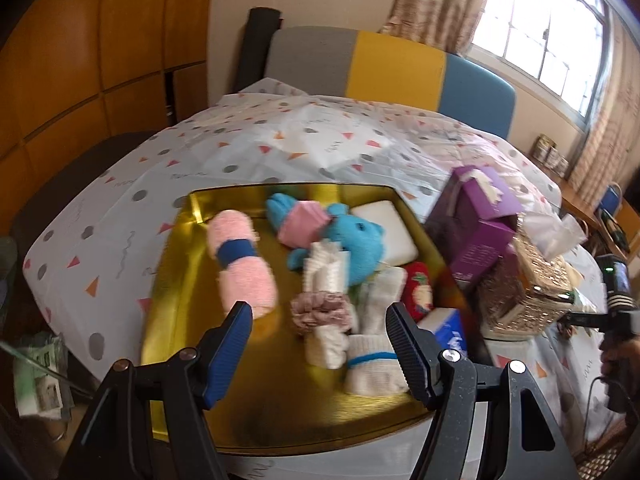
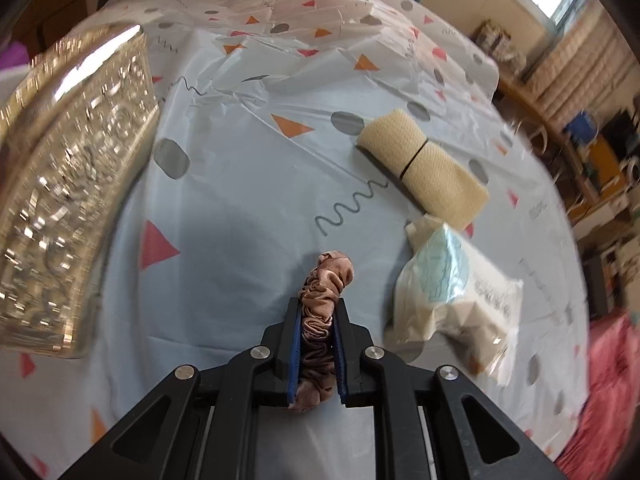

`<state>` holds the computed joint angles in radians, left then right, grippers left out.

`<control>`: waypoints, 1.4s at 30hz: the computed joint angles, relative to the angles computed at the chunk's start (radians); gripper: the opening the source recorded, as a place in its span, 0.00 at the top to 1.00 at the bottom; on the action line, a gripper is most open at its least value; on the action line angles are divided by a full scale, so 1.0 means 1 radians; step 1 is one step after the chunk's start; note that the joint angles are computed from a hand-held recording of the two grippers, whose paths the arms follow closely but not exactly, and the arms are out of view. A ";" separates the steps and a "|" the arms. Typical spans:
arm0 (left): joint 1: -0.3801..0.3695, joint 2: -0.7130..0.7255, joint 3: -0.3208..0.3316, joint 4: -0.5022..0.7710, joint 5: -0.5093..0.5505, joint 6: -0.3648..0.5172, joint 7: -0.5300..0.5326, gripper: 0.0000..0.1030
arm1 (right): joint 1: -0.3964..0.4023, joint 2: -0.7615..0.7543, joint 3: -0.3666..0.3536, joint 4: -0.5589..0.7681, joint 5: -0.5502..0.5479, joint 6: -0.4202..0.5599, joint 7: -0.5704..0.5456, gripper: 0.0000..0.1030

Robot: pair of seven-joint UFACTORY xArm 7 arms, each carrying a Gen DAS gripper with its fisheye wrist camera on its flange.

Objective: Organize soft objects
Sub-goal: 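Carry the brown scrunchie into the gold tray and open the right tool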

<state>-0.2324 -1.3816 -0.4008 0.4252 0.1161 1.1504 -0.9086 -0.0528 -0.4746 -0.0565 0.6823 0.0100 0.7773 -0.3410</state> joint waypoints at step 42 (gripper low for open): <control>0.047 -0.094 0.011 0.003 0.038 0.098 0.023 0.32 | 0.525 -0.412 0.036 -0.056 0.540 0.157 -0.210 0.88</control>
<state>-0.1849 -1.4752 -0.3898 0.4279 0.1540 1.2480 -0.8855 0.4722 -0.8870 -0.0205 0.6260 0.5497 0.9347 -0.5507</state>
